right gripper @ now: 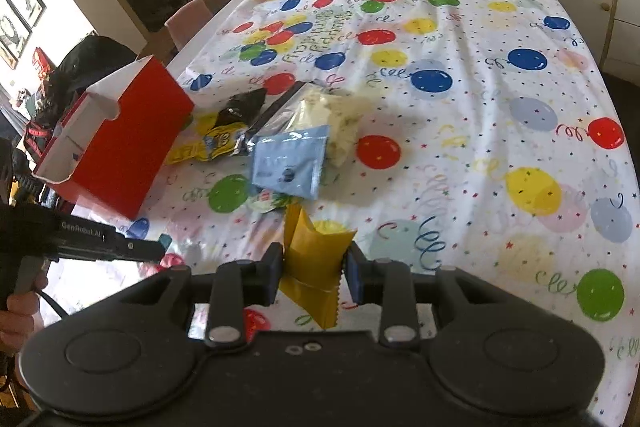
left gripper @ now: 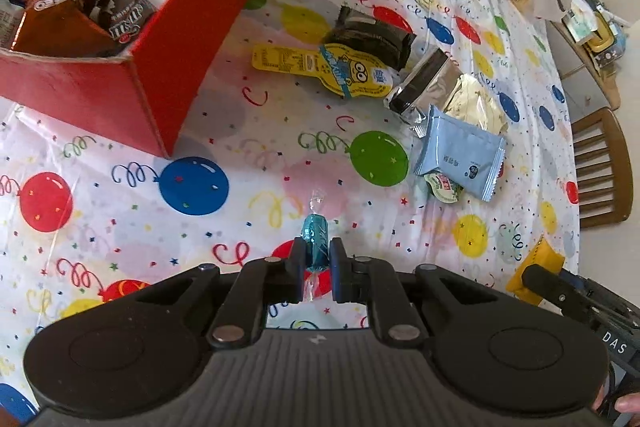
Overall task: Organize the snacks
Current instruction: 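Carry the teal candy and yellow packet over the red box and open both tools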
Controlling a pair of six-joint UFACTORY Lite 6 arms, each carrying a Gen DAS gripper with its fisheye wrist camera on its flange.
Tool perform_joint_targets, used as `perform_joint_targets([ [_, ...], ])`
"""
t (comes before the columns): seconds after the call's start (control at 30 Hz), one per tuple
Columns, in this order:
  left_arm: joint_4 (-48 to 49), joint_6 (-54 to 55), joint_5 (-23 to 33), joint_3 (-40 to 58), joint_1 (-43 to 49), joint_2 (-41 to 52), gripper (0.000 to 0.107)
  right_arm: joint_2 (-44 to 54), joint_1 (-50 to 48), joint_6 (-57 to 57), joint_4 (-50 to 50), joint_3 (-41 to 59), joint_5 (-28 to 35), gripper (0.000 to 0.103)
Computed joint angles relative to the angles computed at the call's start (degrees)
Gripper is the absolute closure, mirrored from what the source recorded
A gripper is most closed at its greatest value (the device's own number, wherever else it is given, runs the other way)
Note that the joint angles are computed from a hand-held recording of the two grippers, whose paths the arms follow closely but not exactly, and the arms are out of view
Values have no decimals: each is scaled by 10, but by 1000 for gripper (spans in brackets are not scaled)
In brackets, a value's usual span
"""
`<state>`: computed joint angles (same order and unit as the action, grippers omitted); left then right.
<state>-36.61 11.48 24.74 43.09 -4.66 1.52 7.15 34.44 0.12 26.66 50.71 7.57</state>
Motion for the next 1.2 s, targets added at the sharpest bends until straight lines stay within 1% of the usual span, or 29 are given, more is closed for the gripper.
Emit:
perform_joint_targets([
  [0.13,-40,58,16,-15,26,-21,95,-2,27,146,-131,11,5,72],
  [0.37,-49,121,59,-18,71,-61,95,1,79,404,-358,50,29,72],
  [0.57,-43,168,112,2,110,-105,95,23,122,559,-488,107,64,72],
  [0.63,-46,186,139,15,128,-109,95,34,137,603,-524,132,79,72],
  [0.7,-44,197,168,31,149,-110,95,49,149,627,-544,159,92,72],
  [0.9,-46,260,218,60,218,-117,95,105,188,683,-591,254,138,72],
  [1.07,-59,322,257,97,295,-99,95,166,214,700,-609,353,174,72],
  [1.2,-68,369,290,135,358,-75,95,237,232,690,-604,460,203,72],
])
